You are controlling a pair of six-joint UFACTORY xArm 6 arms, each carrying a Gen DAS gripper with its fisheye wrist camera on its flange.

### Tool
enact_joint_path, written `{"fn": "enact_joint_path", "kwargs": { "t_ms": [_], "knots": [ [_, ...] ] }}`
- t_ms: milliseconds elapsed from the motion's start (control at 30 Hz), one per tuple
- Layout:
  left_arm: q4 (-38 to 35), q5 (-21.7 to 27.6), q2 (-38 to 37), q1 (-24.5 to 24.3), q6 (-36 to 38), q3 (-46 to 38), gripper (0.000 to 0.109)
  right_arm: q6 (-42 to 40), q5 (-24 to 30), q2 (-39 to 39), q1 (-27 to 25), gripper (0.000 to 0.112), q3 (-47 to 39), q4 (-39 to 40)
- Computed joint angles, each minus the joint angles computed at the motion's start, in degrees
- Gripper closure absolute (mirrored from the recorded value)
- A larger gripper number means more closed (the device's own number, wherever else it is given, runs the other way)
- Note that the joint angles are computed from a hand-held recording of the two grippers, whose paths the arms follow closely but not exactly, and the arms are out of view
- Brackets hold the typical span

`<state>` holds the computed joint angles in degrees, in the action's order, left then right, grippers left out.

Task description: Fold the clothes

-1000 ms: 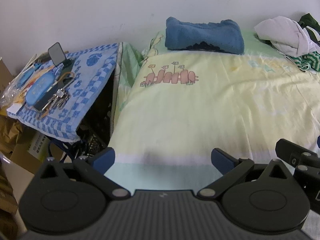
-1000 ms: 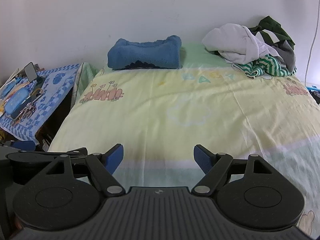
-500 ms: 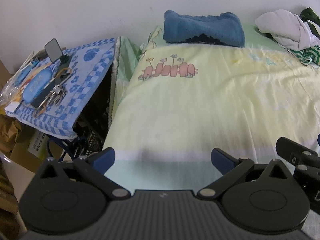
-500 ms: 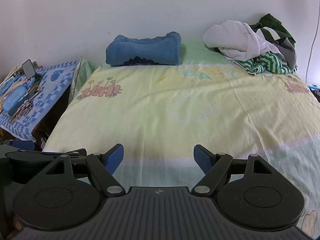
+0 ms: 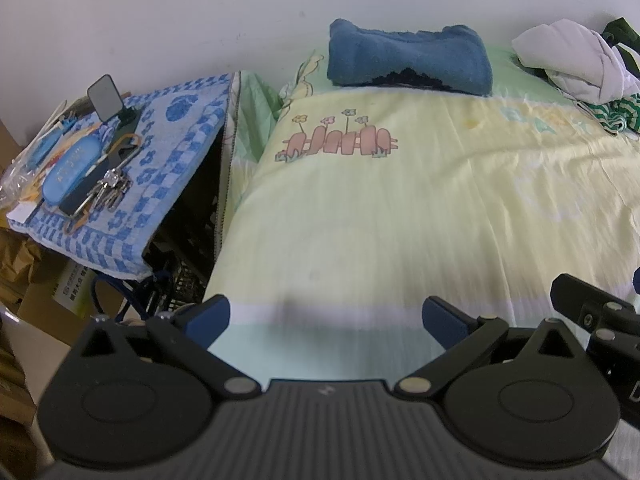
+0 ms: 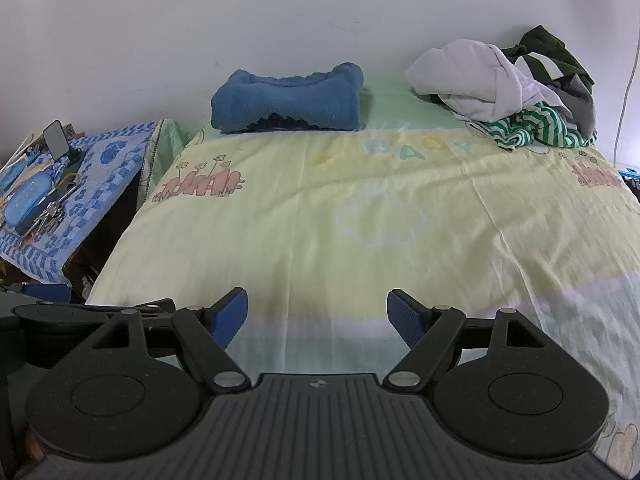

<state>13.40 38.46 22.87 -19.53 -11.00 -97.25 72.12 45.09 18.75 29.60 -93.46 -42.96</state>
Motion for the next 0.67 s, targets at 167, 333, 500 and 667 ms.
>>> {"fn": "enact_joint_path", "kwargs": {
  "t_ms": [167, 333, 500, 667],
  "knots": [
    [0.65, -0.41, -0.11, -0.04, -0.43, 0.21, 0.006, -0.06, -0.38, 0.12, -0.04, 0.037, -0.22, -0.15],
    [-0.14, 0.21, 0.13, -0.23, 0.05, -0.15, 0.006, 0.25, -0.33, 0.14, -0.07, 0.038, -0.16, -0.04],
    [-0.09, 0.05, 0.09, -0.22, 0.49, -0.13, 0.006, 0.65, -0.07, 0.04, -0.02, 0.038, -0.05, -0.03],
    [-0.47, 0.23, 0.3, -0.05, 0.75, -0.36, 0.006, 1.05, 0.36, 0.25, 0.25, 0.038, -0.45, -0.21]
  ]
}}
